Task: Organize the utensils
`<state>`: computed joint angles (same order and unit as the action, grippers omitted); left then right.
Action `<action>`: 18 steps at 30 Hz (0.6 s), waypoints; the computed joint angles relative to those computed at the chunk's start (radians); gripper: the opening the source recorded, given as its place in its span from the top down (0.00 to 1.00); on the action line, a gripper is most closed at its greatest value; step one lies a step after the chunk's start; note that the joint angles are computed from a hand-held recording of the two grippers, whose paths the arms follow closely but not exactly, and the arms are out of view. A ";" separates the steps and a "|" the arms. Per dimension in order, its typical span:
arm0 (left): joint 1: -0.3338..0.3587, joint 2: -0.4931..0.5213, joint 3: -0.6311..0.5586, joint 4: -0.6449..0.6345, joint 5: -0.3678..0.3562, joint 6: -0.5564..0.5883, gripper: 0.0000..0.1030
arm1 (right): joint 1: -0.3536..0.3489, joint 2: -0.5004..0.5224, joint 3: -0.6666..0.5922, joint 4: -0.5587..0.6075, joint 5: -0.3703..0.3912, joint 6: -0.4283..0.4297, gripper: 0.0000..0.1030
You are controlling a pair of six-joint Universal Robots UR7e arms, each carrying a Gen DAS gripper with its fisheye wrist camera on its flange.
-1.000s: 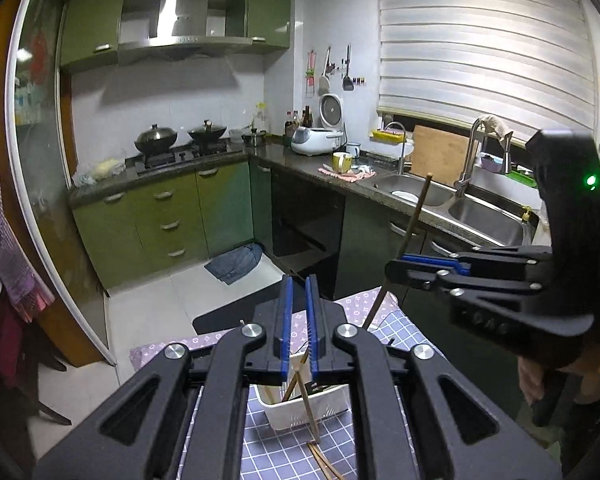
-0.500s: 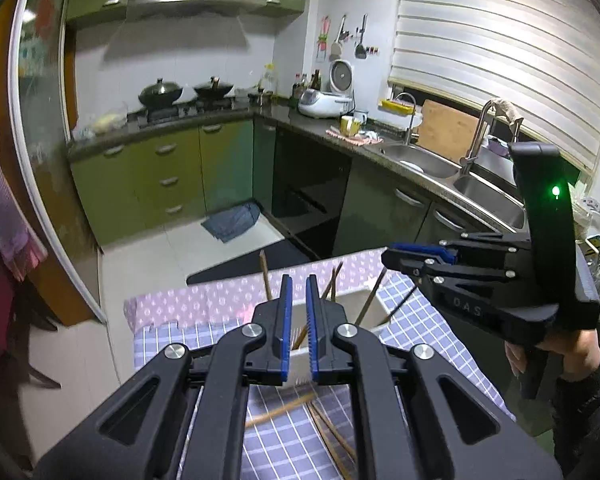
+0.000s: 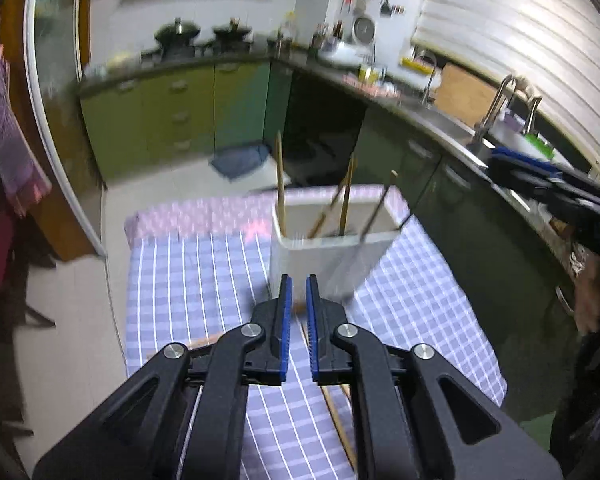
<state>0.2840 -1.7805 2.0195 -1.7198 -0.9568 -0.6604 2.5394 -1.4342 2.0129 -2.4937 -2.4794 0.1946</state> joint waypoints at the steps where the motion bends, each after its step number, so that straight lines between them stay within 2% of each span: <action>1: 0.001 -0.007 0.006 0.022 -0.002 -0.016 0.93 | 0.009 -0.015 0.012 0.023 0.016 0.011 0.69; 3: -0.001 -0.022 0.023 0.049 0.009 -0.046 0.93 | 0.018 -0.037 0.033 0.050 0.052 0.030 0.69; 5: 0.009 -0.032 0.033 0.073 0.005 -0.100 0.89 | 0.031 -0.052 0.057 0.055 0.064 0.043 0.65; 7: 0.066 -0.023 0.037 0.081 -0.052 -0.167 0.74 | 0.034 -0.063 0.073 0.067 0.086 0.040 0.64; 11: 0.229 0.010 0.049 0.020 -0.177 -0.264 0.74 | 0.023 -0.080 0.109 0.061 0.141 0.032 0.64; 15: 0.335 0.055 0.066 -0.029 -0.192 -0.379 0.76 | -0.011 -0.110 0.152 0.066 0.194 0.025 0.64; 18: 0.381 0.086 0.072 -0.068 -0.174 -0.465 0.76 | -0.037 -0.139 0.189 0.073 0.224 0.016 0.64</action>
